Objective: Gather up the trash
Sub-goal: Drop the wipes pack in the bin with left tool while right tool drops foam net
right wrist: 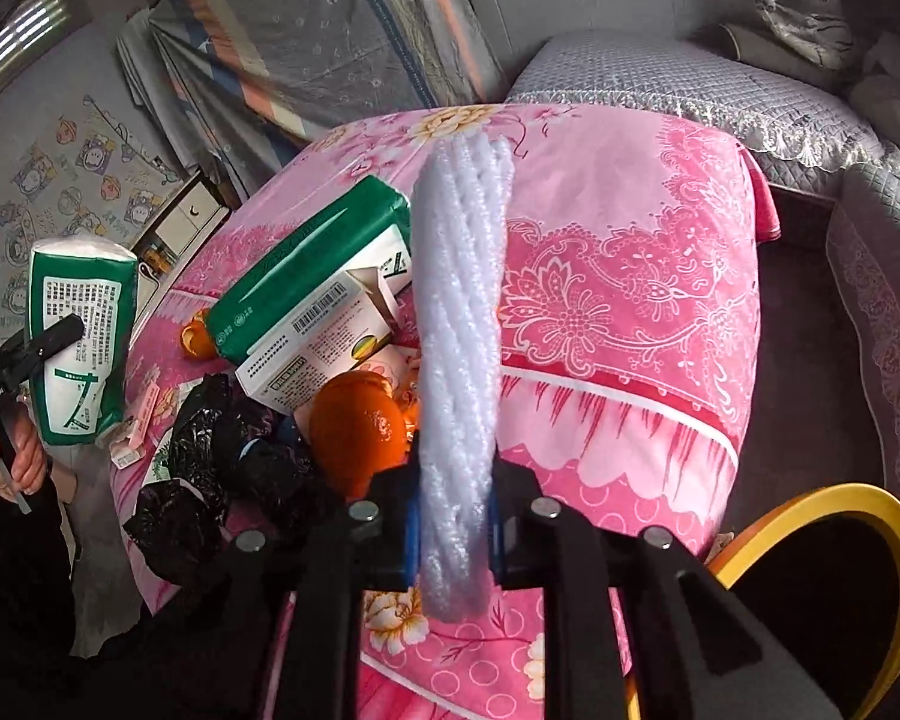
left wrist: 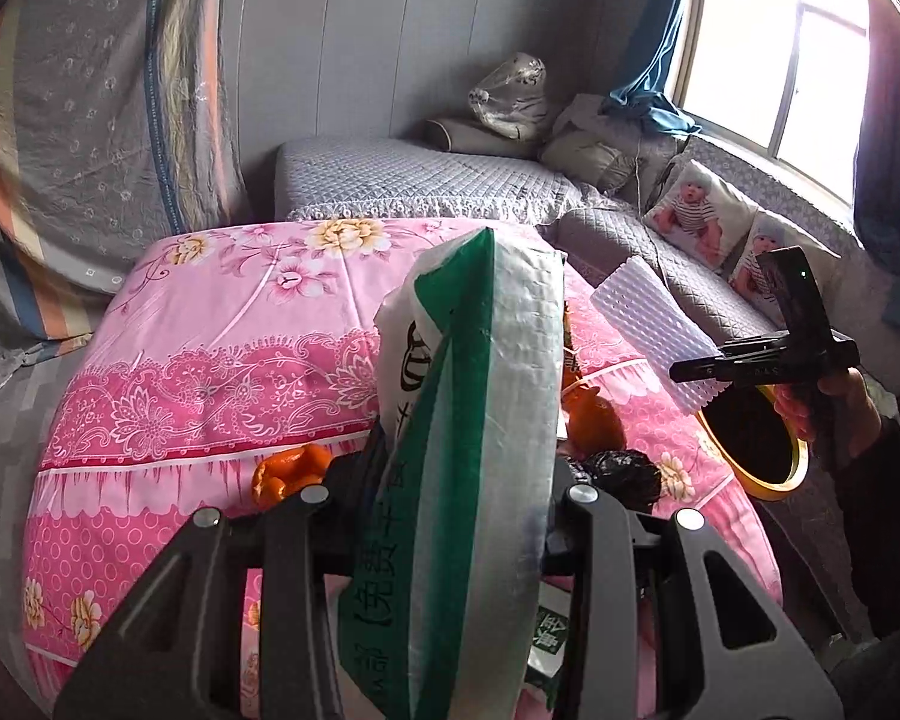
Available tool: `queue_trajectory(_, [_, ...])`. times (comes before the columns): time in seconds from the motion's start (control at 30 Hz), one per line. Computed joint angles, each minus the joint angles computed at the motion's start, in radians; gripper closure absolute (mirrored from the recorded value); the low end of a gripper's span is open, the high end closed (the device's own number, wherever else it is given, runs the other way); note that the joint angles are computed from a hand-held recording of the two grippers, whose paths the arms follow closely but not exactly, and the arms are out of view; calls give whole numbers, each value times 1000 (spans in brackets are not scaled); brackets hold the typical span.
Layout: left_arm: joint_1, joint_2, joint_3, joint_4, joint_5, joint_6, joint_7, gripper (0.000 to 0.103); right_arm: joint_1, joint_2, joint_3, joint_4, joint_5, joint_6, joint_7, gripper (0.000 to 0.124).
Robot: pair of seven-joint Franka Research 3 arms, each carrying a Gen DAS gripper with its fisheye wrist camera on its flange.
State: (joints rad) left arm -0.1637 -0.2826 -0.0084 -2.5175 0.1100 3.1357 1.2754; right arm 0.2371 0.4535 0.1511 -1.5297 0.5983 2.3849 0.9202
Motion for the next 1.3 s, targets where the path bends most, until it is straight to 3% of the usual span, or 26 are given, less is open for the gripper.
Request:
queue_trajectory(0.07, [-14,23,-11,27,0,4,1,67,-13,-33,-4,-44,26,31,2,109])
queue_trajectory(0.17, [-102,72,25,83,-50,10,49,67,-24,-84,-19,-123,53,103,18,109])
queue_trajectory(0.33, [-234,195,55,234,-243,-18,206,67,-48,-162,-51,-264,79,233,61,109])
queue_trajectory(0.43, [-248,285,14,351,-348,-51,300,67,-73,-202,-64,-341,103,293,71,109])
queue_trajectory(0.57, [-209,418,-87,522,-446,-102,399,67,-82,-236,-98,-422,63,390,140,109])
queue_trajectory(0.8, [-168,669,-217,832,-353,-217,371,67,-137,-238,-109,-475,73,413,176,109])
queue_trajectory(1.03, [-166,911,-312,1123,-250,-328,308,67,-160,-222,-116,-499,65,403,223,109])
queue_trajectory(1.3, [-218,1128,-323,1428,-144,-466,195,64,-167,-220,-141,-515,-1,408,308,108])
